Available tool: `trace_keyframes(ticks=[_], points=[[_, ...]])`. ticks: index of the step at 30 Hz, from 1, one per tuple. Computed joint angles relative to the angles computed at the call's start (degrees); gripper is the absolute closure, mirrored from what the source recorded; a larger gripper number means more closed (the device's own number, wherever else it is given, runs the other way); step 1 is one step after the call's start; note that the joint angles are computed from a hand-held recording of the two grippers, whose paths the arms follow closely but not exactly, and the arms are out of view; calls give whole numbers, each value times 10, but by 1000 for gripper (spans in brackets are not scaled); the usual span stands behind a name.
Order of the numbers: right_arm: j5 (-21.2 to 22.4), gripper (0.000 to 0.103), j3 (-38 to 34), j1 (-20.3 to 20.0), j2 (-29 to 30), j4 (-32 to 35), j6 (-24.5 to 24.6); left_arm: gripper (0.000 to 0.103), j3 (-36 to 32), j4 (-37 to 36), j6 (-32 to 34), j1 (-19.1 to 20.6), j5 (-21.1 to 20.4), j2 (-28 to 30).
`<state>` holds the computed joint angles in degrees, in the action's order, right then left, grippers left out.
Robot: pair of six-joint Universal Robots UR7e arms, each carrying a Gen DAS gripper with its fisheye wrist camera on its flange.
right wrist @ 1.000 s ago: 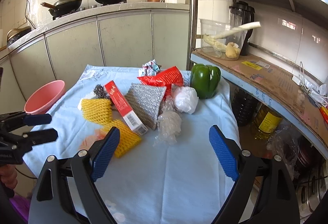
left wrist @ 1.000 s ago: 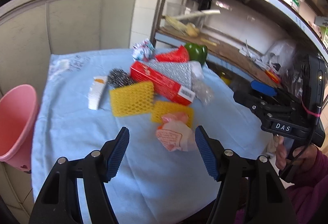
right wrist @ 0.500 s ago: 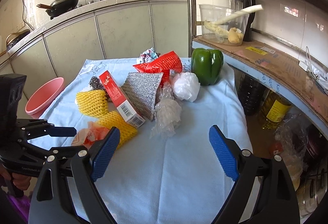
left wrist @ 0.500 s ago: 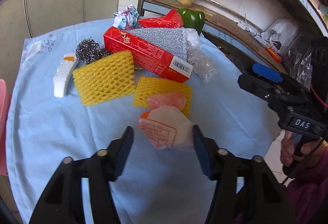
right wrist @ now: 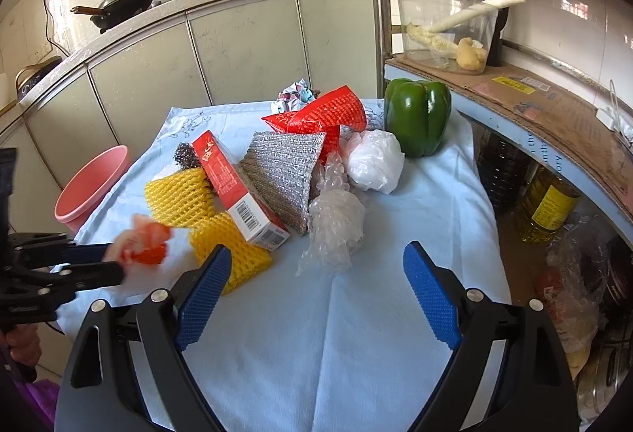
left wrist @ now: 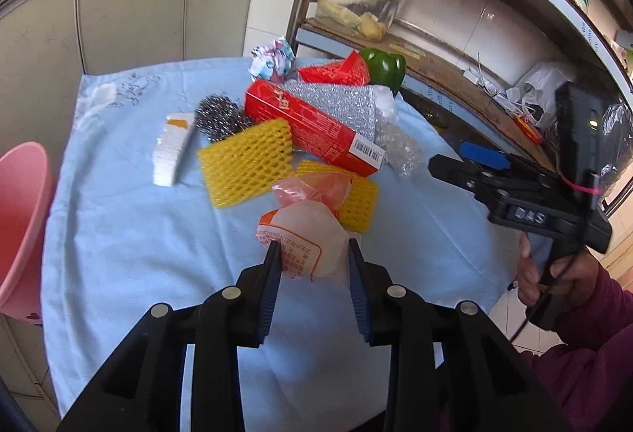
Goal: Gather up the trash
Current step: 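Grasp the clear plastic wrap with the right tool while the left tool lifts the white bag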
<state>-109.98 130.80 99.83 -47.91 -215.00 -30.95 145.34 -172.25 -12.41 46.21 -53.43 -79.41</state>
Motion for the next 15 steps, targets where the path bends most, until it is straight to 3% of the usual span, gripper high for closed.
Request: trace_keyframes(ticks=[2, 4, 8, 12, 15], points=[[-5, 18, -13, -1, 3, 15, 3, 71, 11, 2, -10, -11, 12, -18], [-21, 31, -30, -1, 11, 26, 6, 71, 21, 2, -21, -19, 19, -35], [-32, 40, -59, -7, 14, 78, 24, 71, 36, 6, -38, -33, 35, -64], [-28, 73, -72, -18, 11, 132, 47, 71, 46, 5, -55, -43, 52, -77], [-18, 76, -59, -20, 2, 125, 52, 71, 54, 8, -65, -50, 61, -93]])
